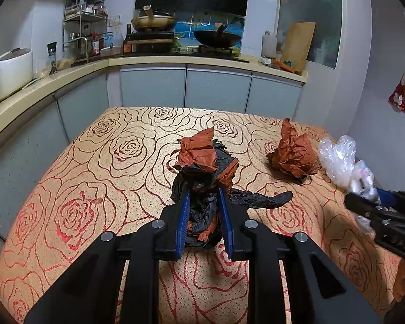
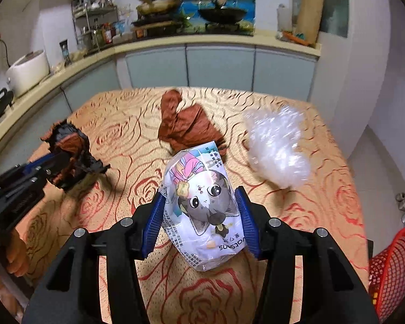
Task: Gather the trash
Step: 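Carry the brown paper, black bag and cat-print packet over the red basket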
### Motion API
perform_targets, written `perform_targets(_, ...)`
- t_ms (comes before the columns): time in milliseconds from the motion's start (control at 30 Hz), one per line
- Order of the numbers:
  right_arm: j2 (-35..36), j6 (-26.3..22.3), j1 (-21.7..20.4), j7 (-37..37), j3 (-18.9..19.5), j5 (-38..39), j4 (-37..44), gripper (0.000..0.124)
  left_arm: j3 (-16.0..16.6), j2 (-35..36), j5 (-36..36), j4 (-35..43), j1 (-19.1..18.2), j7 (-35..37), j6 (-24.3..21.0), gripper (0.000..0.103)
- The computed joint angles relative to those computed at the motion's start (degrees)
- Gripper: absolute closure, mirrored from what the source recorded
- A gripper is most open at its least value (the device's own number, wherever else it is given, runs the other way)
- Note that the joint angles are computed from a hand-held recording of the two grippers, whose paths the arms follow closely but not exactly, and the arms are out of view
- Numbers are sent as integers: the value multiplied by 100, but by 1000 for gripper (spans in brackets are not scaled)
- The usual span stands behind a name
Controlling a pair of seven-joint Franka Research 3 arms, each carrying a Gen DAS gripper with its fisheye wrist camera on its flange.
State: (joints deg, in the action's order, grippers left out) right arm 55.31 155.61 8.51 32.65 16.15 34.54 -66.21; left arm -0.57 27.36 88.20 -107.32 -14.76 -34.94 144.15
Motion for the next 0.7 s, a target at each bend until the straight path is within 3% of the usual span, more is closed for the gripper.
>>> perform_targets(700, -855, 549, -902, -912, 519, 1440, -956, 74, -216, -208, 100, 213, -397, 467, -559, 82)
